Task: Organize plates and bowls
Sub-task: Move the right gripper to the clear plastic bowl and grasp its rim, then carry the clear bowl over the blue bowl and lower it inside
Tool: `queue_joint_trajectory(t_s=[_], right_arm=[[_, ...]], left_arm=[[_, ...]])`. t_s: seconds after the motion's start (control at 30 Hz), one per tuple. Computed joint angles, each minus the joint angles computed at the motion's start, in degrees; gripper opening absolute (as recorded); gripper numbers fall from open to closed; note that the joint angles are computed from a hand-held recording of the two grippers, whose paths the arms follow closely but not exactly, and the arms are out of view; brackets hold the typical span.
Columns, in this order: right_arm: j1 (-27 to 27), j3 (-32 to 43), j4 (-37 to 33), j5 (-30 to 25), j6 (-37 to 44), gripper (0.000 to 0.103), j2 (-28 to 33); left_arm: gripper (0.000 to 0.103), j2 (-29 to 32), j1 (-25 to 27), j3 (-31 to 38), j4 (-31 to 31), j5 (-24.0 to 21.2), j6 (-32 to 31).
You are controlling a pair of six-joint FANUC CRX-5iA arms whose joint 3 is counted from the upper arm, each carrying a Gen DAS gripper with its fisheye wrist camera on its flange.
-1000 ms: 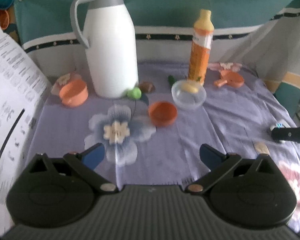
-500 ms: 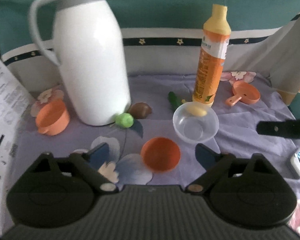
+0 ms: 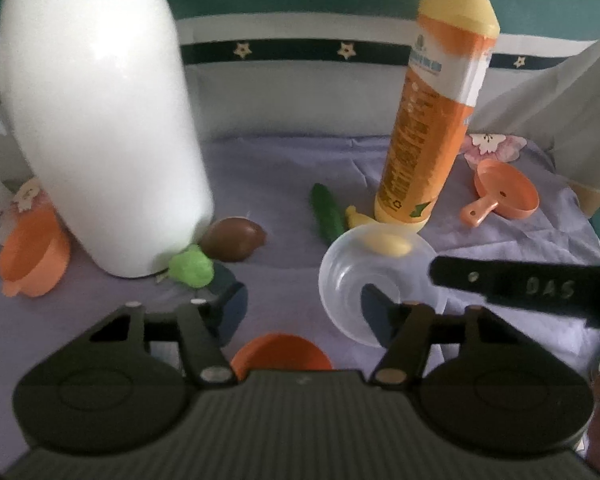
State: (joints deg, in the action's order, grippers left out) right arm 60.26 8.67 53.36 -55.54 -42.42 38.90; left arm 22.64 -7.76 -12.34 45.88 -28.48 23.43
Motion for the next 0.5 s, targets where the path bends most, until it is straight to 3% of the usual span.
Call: queue_joint_trajectory(t_s=[0.27,0.33,0.5], right_arm=[[-0.9,-0.2,0.1,2.8,-1.4,0.014,1.3],[-0.7,0.0,0.0,2.5,-1.7,0.012,1.5],[-0.5,0.1,-0.2,2.6,-2.6,0.010,1.7]], left_arm=[[0.037,3.0,-0.3,4.6,-5.9,-4.1,5.4],[0.022,3.4,-0.4,5.0,-6.2,-5.0,5.2],[0.016,2.4,-1.1,3.2,-5.3,-2.3,3.4]])
